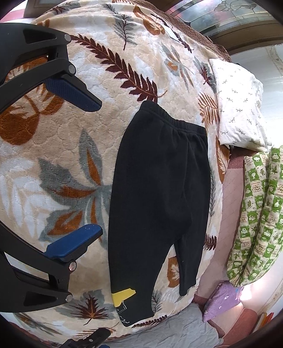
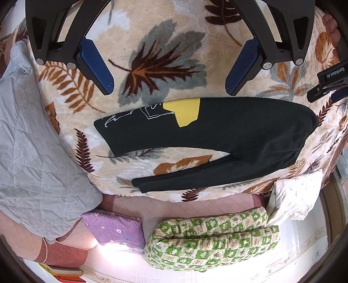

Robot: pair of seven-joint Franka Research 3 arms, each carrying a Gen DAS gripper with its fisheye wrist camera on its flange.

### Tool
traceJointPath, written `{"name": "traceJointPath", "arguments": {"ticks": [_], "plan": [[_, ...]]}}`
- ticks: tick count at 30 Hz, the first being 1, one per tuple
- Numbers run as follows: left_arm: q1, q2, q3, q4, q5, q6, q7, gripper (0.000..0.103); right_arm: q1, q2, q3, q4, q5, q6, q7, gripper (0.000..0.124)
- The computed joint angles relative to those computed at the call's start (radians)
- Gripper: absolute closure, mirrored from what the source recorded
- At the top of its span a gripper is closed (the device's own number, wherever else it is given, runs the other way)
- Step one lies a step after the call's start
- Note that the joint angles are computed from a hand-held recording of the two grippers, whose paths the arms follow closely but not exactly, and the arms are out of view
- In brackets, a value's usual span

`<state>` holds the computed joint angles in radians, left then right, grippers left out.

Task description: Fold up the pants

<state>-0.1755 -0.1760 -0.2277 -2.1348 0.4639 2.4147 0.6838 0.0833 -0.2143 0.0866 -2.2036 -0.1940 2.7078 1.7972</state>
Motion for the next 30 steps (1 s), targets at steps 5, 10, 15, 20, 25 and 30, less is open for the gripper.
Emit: {"name": "traceJointPath", "arguments": {"ticks": [5, 10, 15, 20, 25, 30], "plan": [[0.000, 0.008, 0.003, 0.009, -0.009, -0.004, 0.004, 0.000, -0.012, -0.003, 0.009, 0.003, -0.034, 0.008, 0.019, 0.021], [0.000, 0.022, 0.003, 0.024, -0.011, -0.019, 0.010, 0.000, -0.050, -0.004, 0.044, 0.012, -0.183, 0.012, 0.122, 0.021], [-0.005, 0.034, 0.000, 0.040, -0.007, -0.040, 0.011, 0.000, -0.070, 0.000, 0.059, 0.025, -0.311, 0.008, 0.218, 0.021], [-0.013, 0.041, -0.007, 0.054, 0.013, -0.066, 0.006, 0.000, -0.080, -0.004, 0.061, 0.034, -0.423, 0.006, 0.310, 0.021], [-0.025, 0.048, -0.014, 0.070, 0.030, -0.091, 0.008, 0.000, -0.091, -0.014, 0.065, 0.035, -0.518, 0.015, 0.381, 0.021], [-0.037, 0.057, -0.015, 0.090, 0.034, -0.111, 0.025, 0.000, -0.101, -0.032, 0.071, 0.024, -0.604, 0.044, 0.437, 0.021]]}}
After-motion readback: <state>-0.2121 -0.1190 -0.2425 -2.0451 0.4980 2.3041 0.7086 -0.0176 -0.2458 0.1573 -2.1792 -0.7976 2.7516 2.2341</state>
